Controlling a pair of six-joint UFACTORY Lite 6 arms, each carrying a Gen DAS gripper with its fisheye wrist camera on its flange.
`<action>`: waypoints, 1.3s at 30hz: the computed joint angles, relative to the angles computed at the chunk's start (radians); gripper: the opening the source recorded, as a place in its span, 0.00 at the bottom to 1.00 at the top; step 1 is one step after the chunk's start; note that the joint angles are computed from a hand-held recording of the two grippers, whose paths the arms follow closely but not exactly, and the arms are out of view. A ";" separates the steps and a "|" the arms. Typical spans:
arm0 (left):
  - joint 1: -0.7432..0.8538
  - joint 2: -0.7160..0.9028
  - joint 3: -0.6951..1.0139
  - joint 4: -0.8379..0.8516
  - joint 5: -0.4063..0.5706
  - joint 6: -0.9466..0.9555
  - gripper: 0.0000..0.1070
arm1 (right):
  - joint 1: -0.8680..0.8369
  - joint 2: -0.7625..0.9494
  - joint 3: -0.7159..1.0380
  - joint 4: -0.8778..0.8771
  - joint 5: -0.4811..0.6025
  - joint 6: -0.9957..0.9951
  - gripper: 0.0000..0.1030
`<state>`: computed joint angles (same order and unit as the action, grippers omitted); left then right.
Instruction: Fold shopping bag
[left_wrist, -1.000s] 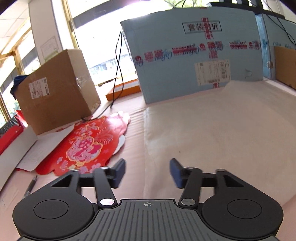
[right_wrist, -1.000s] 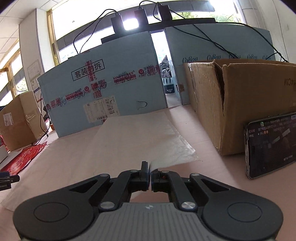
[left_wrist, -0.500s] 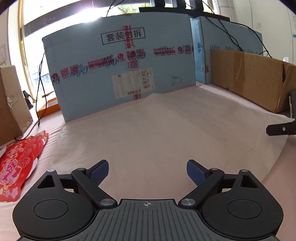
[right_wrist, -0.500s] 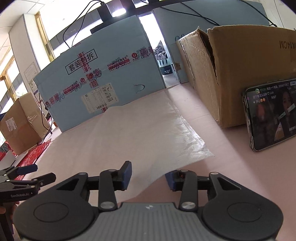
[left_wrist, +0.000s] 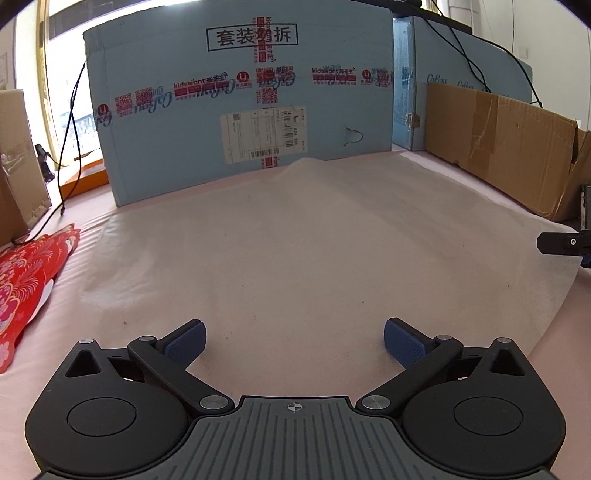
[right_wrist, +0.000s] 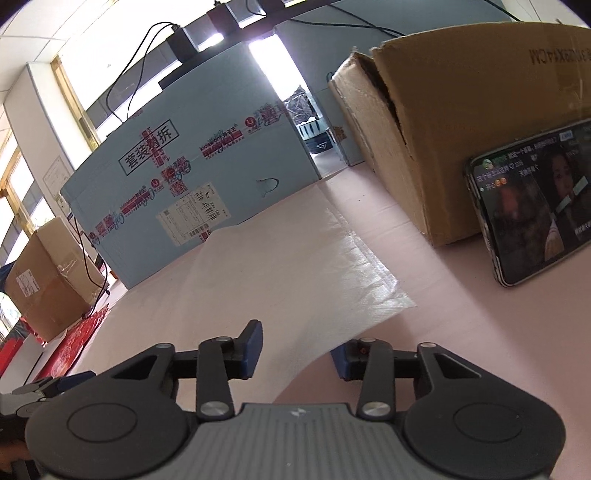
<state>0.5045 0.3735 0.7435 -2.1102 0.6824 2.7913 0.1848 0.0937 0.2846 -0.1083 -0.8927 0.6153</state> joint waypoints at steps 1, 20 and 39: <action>0.002 0.005 0.007 0.012 0.000 -0.015 0.96 | 0.001 0.001 -0.002 0.011 0.000 -0.004 0.24; 0.105 -0.101 -0.114 -0.010 0.151 0.063 0.96 | 0.015 -0.125 -0.105 0.184 0.000 -0.085 0.18; 0.200 0.031 0.013 0.055 0.031 -0.048 0.96 | 0.160 -0.064 -0.020 0.225 -0.128 -0.058 0.08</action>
